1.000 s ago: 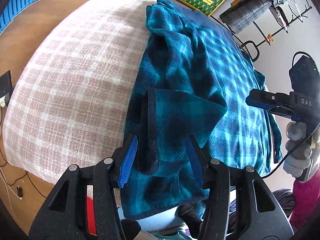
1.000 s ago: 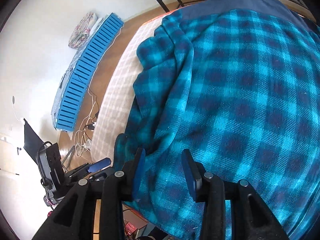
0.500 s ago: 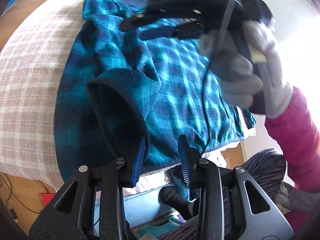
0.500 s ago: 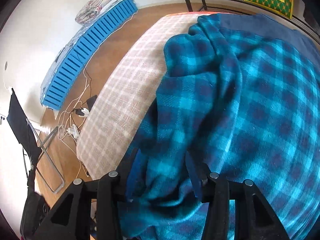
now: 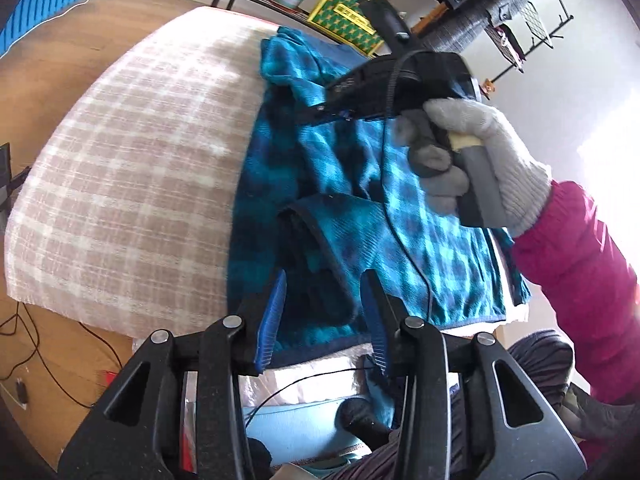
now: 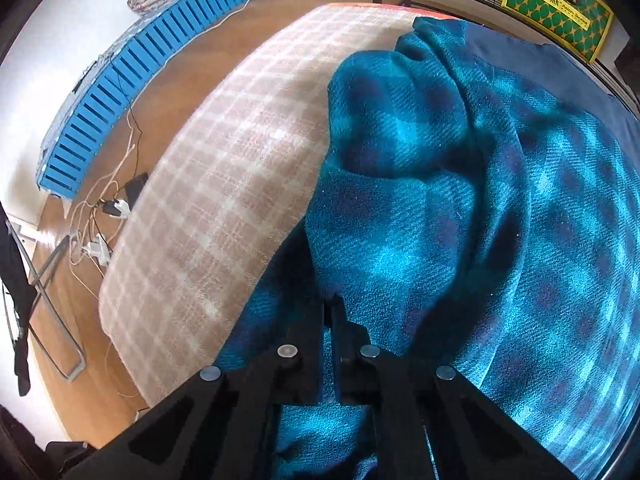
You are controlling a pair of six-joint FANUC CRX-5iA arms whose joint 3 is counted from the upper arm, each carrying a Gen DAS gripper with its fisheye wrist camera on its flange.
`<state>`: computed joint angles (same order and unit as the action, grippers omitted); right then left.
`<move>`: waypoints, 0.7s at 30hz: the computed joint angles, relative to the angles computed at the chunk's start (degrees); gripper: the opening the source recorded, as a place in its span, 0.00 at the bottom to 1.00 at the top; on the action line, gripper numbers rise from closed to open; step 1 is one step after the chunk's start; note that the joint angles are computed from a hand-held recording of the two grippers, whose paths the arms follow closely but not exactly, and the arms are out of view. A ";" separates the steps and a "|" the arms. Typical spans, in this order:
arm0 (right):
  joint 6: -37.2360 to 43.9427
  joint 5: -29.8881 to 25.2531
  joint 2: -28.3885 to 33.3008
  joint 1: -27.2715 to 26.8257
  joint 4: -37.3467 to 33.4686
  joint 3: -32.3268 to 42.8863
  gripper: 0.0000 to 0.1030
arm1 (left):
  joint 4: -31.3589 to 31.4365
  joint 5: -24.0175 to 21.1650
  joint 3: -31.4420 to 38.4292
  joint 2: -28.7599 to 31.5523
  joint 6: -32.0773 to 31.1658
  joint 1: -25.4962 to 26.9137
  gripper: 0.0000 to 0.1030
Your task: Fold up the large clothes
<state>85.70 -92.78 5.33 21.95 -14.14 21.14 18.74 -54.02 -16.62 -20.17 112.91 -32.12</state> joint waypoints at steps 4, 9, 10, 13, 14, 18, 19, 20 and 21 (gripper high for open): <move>-1.08 1.58 -0.61 -5.10 -8.65 3.59 0.00 | 2.07 1.05 -2.26 0.04 -1.77 3.21 0.38; -0.83 -0.27 0.09 -6.54 -9.43 4.20 0.37 | 4.54 1.97 -3.32 1.24 -3.81 4.38 0.42; 0.01 -1.19 -0.13 -6.97 -10.09 3.92 0.44 | 4.59 2.05 -3.23 1.64 -4.01 4.42 0.44; 2.48 -3.14 -1.90 -7.42 -10.17 2.41 0.44 | 3.18 2.64 -2.46 2.74 -3.02 4.10 0.53; 2.91 -3.91 -2.60 -7.85 -10.80 1.83 0.44 | 2.28 2.82 -1.97 3.20 -2.17 3.96 0.55; 4.67 -6.44 -4.82 -8.80 -12.13 -1.71 0.41 | 3.68 5.16 -1.49 5.82 -2.91 3.74 0.55; 4.93 -7.14 -5.20 -9.20 -12.73 -2.61 0.40 | 4.25 5.51 -1.34 6.87 -3.70 3.79 0.55; 5.02 -7.88 -5.46 -9.48 -13.27 -3.36 0.39 | 4.30 5.14 -0.76 7.94 -3.95 3.58 0.55; 5.26 -8.55 -5.87 -9.57 -13.42 -4.31 0.39 | 5.51 5.66 -0.93 8.56 -5.28 3.31 0.52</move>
<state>90.96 -101.32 -0.54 12.38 -27.56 16.84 24.24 -48.36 -17.55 -11.61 107.64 -28.82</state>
